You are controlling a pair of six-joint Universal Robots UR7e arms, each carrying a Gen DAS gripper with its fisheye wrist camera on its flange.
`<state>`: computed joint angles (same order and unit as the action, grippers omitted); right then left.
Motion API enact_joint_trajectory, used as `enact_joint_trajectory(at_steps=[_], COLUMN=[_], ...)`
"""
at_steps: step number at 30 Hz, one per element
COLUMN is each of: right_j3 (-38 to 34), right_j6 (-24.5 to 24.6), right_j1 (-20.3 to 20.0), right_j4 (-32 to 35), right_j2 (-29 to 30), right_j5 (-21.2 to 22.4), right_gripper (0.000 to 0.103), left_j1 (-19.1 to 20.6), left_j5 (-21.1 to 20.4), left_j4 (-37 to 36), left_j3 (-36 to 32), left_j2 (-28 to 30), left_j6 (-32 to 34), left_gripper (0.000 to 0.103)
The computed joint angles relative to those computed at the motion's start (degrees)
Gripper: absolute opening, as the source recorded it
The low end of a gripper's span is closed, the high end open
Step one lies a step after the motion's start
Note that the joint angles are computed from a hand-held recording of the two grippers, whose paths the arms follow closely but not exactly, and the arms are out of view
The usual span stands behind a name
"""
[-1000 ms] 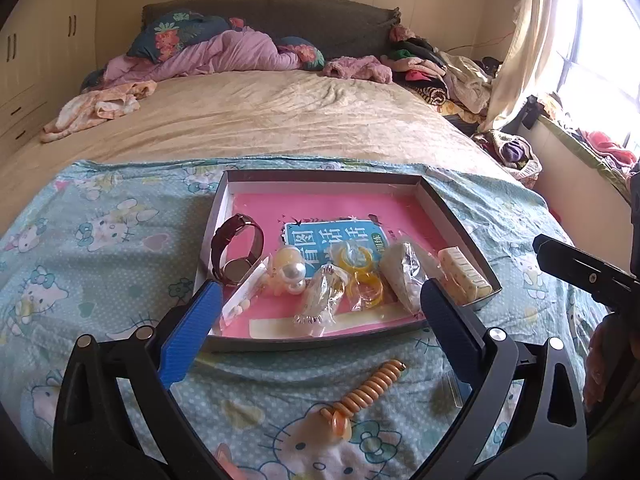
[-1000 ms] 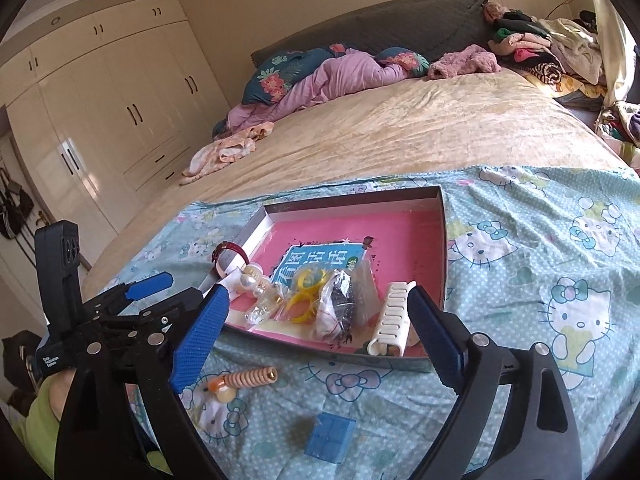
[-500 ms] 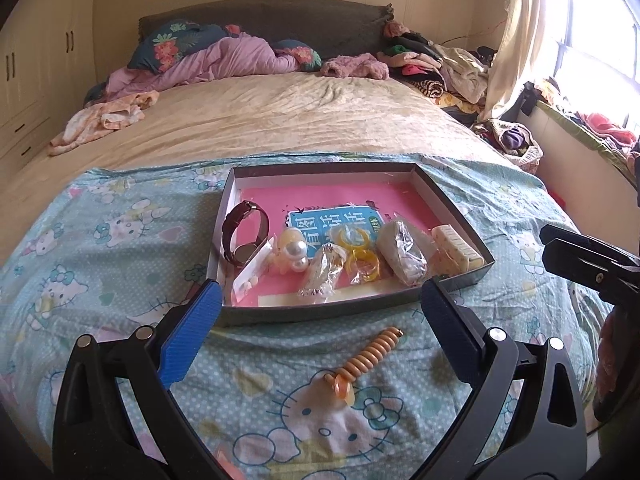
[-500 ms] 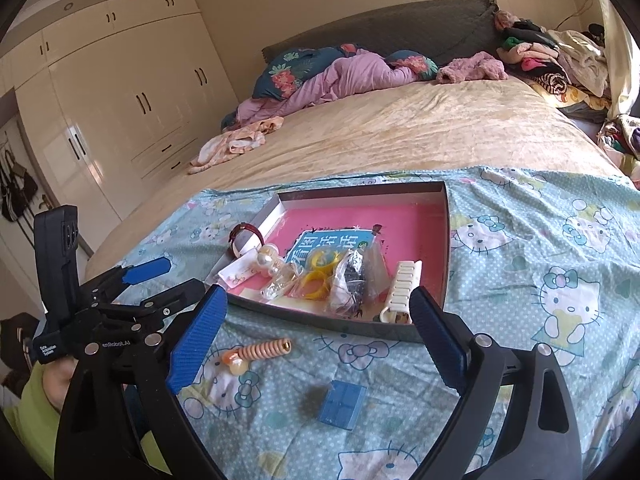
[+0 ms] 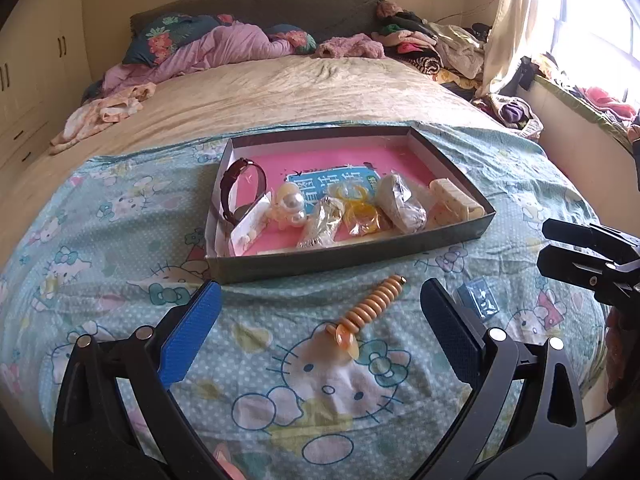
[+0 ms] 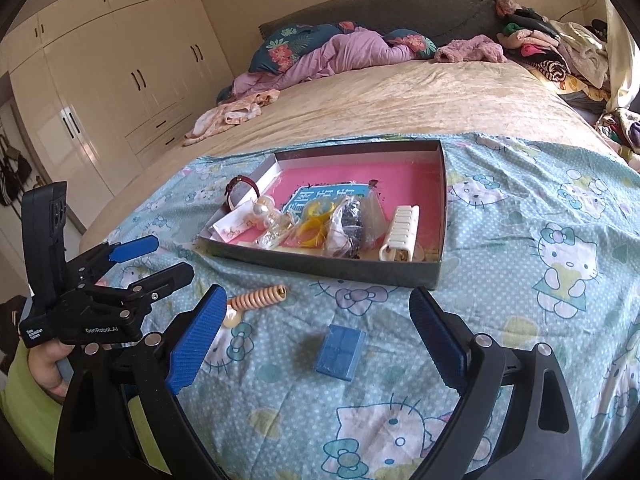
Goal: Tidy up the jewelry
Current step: 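Withdraw both tools toward the orange spiral hair tie and blue box, then grasp the orange spiral hair tie with left tool while right tool grasps blue box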
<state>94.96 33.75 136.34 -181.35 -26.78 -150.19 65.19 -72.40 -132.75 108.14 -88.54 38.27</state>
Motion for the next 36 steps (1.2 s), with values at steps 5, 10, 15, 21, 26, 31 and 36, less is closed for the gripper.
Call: enact_joint_trajectory(at_steps=[5, 10, 15, 21, 26, 31, 36], right_j3=[1.06, 1.44, 1.52, 2.04, 1.71, 3.59, 5.09], right_j6=[4.22, 5.76, 6.98, 7.65, 5.63, 3.04, 1.79], right_j1=[-0.31, -0.99, -2.45, -4.45, -5.25, -5.88, -5.26], right_j4=[3.74, 4.64, 5.76, 4.46, 3.13, -3.48, -7.1], right_j2=[-0.44, 0.16, 1.15, 1.98, 3.01, 2.87, 2.17], right_j5=[0.79, 2.45, 4.6, 6.99, 6.75, 7.98, 7.18], right_gripper=[0.092, 0.092, 0.092, 0.081, 0.064, 0.039, 0.035], left_j1=[0.41, 0.64, 0.7, 0.67, 0.89, 0.75, 0.79], left_j5=[0.9, 2.52, 3.71, 4.74, 4.3, 4.26, 3.98], left_j4=[1.09, 1.63, 2.01, 1.28, 1.55, 1.32, 1.91], left_j3=[0.79, 1.53, 1.77, 2.09, 2.29, 2.3, 1.97], left_j2=[0.0, 0.55, 1.06, 2.05, 2.55, 3.64, 5.3], left_j6=[1.16, 1.52, 1.93, 2.42, 3.12, 3.8, 3.93], left_gripper=[0.093, 0.093, 0.093, 0.092, 0.085, 0.072, 0.043])
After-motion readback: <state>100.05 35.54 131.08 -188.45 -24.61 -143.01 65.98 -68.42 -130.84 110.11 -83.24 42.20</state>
